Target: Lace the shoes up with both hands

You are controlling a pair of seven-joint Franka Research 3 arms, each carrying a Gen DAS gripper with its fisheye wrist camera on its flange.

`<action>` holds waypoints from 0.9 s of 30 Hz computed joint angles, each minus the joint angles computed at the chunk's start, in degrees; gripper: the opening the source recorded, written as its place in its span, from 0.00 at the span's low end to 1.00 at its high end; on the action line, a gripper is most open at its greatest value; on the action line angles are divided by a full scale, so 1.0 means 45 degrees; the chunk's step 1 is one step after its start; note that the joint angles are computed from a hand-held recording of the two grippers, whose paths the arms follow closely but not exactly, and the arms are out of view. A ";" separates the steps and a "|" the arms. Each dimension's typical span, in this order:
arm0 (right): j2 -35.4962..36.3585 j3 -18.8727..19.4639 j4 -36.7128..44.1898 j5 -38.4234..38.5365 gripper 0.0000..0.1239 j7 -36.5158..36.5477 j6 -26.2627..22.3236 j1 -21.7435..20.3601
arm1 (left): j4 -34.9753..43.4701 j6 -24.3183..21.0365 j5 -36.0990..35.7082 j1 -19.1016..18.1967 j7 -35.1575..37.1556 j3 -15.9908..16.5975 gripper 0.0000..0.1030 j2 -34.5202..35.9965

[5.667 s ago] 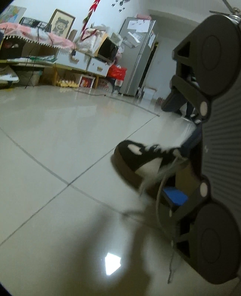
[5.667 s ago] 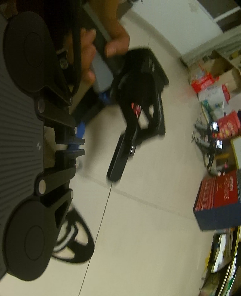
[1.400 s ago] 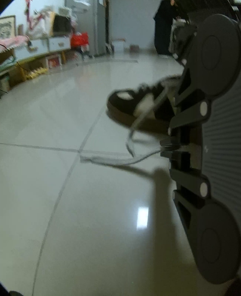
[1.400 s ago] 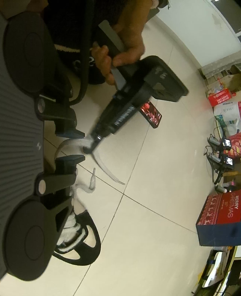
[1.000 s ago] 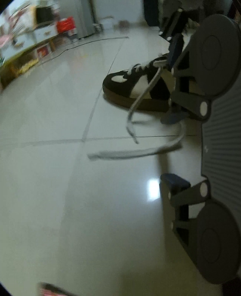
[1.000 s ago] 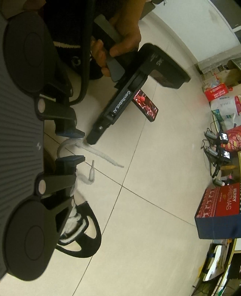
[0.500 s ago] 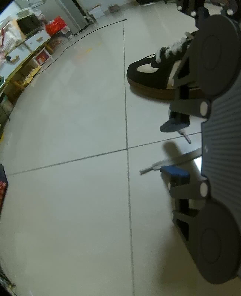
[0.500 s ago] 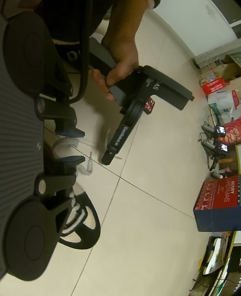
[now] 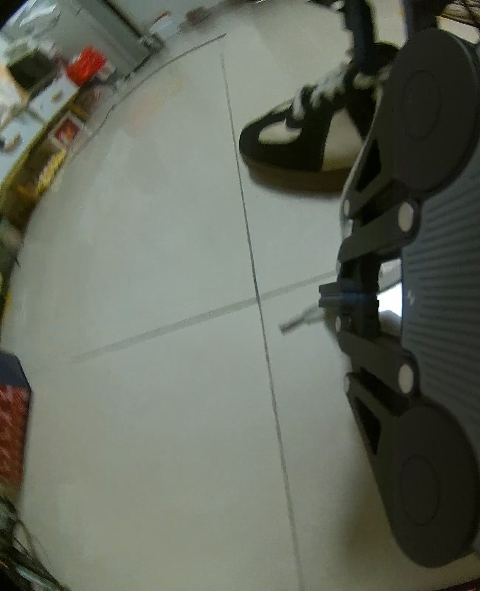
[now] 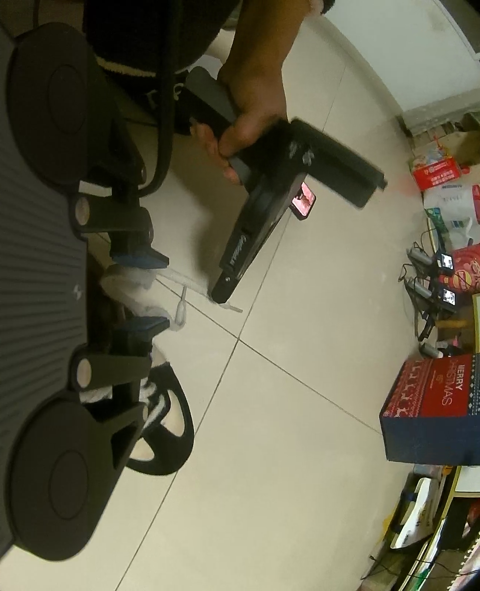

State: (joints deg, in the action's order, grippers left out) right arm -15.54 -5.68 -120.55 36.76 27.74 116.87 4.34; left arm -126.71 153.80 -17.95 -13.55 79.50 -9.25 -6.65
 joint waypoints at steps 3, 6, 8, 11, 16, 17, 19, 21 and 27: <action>0.0084 0.0012 0.0179 -0.0273 0.28 0.0066 -0.0009 -0.0076 | -0.0104 0.0177 -0.0595 -0.0233 0.0949 0.0084 0.00 -0.0317; 0.0016 -0.0004 0.0232 -0.0537 0.30 -0.0126 0.0057 -0.0132 | -0.0140 0.0461 -0.1340 -0.0516 0.1861 0.0251 0.00 -0.0518; -0.0044 -0.0049 0.0225 -0.0563 0.30 -0.0201 0.0194 -0.0179 | -0.0161 0.0677 -0.1957 -0.0732 0.2625 0.0383 0.00 -0.0632; 0.0013 -0.0147 0.0298 -0.0439 0.30 0.0023 0.0405 -0.0295 | -0.0107 0.1046 -0.3077 -0.1116 0.3913 0.0528 0.00 -0.0589; 0.0352 -0.0364 0.0528 0.0385 0.30 0.0956 0.0626 -0.0481 | 0.0072 0.1275 -0.4575 -0.1539 0.5871 0.0474 0.00 -0.0424; 0.0435 -0.0354 0.0567 0.0517 0.30 0.1250 0.0666 -0.0521 | 0.0063 0.1202 -0.4326 -0.1470 0.5899 0.0363 0.00 -0.0432; 0.0559 -0.0355 0.0618 0.0779 0.30 0.1687 0.0703 -0.0577 | 0.0097 0.1232 -0.3745 -0.1339 0.5559 0.0128 0.00 -0.0331; 0.0629 -0.0362 0.0656 0.0946 0.30 0.1918 0.0660 -0.0619 | 0.0040 0.1038 -0.2888 -0.1079 0.4652 -0.0034 0.01 -0.0362; 0.0479 -0.0292 0.0457 0.0742 0.30 0.1919 0.0676 -0.0678 | 0.0675 -0.0641 0.2075 0.0215 -0.1716 -0.0567 0.12 0.0194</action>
